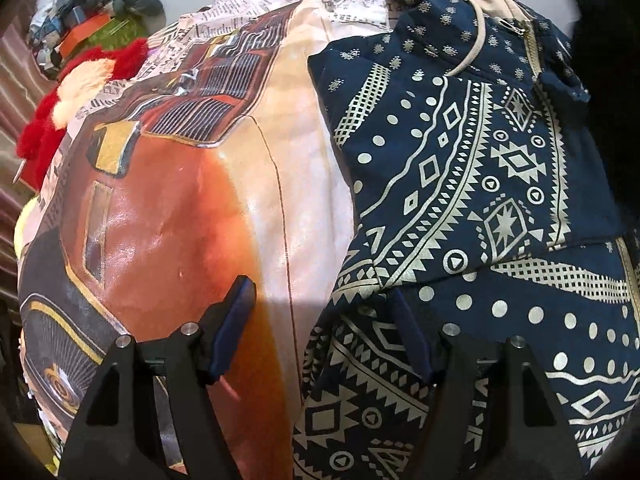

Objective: Fold large clothes

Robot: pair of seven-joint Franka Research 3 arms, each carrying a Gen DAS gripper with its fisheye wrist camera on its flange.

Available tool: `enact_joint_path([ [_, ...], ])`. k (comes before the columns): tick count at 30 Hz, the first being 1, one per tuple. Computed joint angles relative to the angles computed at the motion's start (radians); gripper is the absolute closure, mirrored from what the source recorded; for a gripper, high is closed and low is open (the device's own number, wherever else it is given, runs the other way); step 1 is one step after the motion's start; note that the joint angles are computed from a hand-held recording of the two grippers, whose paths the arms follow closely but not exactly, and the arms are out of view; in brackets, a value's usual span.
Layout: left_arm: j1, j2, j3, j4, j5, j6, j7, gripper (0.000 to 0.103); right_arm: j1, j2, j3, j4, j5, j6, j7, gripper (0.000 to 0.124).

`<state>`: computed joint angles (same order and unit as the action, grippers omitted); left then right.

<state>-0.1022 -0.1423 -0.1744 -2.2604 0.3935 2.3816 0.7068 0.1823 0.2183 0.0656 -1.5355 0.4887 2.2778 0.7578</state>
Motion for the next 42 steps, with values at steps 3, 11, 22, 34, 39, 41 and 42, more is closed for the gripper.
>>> enact_joint_path([
  [3, -0.001, 0.013, -0.004, 0.019, 0.009, -0.023, -0.01, 0.035, -0.044, -0.017, -0.022, 0.009, 0.051, -0.006, -0.007, 0.115],
  [11, -0.006, 0.016, -0.013, 0.036, 0.053, -0.071, -0.112, 0.036, -0.146, 0.001, -0.072, 0.043, 0.094, -0.048, 0.051, 0.115],
  [22, -0.009, 0.004, -0.02, 0.039, 0.104, -0.143, -0.174, 0.039, -0.237, 0.043, -0.106, 0.006, 0.063, -0.105, 0.149, 0.115],
  [34, -0.019, -0.016, -0.014, 0.035, 0.085, -0.189, -0.193, 0.041, -0.285, 0.069, -0.12, 0.038, 0.033, -0.211, 0.225, 0.111],
  [39, -0.029, -0.074, -0.005, 0.004, 0.01, -0.177, -0.114, 0.041, -0.298, 0.031, -0.128, 0.013, 0.025, -0.179, 0.221, 0.08],
  [41, -0.03, -0.094, -0.011, 0.003, 0.005, -0.185, -0.091, 0.041, -0.309, 0.013, -0.132, -0.001, 0.047, -0.162, 0.206, 0.068],
  [42, -0.03, -0.107, -0.015, 0.006, 0.009, -0.194, -0.082, 0.041, -0.314, 0.0, -0.135, -0.011, 0.057, -0.149, 0.2, 0.065],
])
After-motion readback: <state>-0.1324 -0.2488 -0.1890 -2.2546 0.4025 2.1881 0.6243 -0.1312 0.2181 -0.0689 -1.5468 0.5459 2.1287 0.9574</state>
